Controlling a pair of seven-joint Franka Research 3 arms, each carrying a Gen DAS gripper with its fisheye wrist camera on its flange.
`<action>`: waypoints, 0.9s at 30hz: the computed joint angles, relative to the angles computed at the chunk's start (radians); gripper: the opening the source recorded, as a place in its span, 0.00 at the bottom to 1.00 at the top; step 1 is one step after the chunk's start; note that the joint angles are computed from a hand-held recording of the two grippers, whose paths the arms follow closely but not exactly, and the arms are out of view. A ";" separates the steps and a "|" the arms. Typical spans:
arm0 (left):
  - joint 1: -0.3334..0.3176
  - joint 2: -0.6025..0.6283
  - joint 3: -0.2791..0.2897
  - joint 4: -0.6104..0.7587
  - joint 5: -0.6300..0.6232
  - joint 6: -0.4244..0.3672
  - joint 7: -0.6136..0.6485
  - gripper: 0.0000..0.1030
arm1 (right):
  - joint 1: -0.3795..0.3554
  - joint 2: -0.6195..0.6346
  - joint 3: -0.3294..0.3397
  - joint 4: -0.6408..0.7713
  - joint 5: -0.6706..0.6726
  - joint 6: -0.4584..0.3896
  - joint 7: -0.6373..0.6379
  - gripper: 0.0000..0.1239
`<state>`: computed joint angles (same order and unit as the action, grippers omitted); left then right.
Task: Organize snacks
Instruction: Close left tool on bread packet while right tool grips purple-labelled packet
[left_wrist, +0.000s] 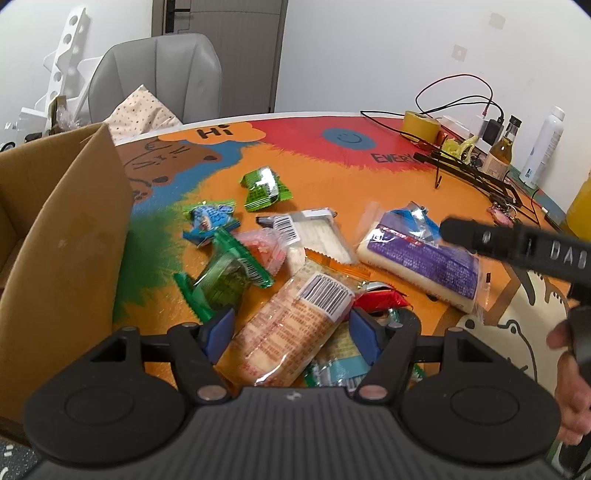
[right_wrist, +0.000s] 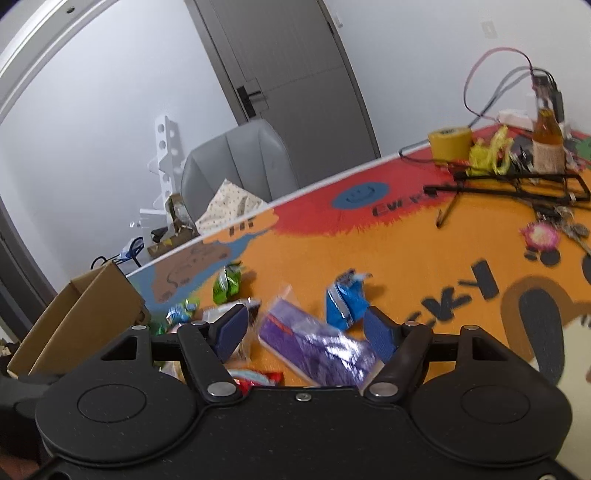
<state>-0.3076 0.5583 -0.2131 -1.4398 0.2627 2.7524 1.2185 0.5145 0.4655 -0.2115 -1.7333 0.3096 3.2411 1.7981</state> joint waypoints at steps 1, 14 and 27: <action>0.001 -0.001 0.000 -0.002 -0.002 -0.001 0.000 0.66 | -0.008 0.010 0.006 0.019 -0.003 -0.025 -0.003 0.57; 0.017 -0.022 -0.007 -0.039 -0.023 0.000 -0.026 0.34 | 0.106 -0.032 -0.116 -0.054 -0.237 -0.163 0.181 0.40; 0.019 -0.101 0.000 -0.149 -0.002 0.091 -0.039 0.33 | 0.148 -0.102 -0.147 -0.146 -0.332 -0.082 0.295 0.20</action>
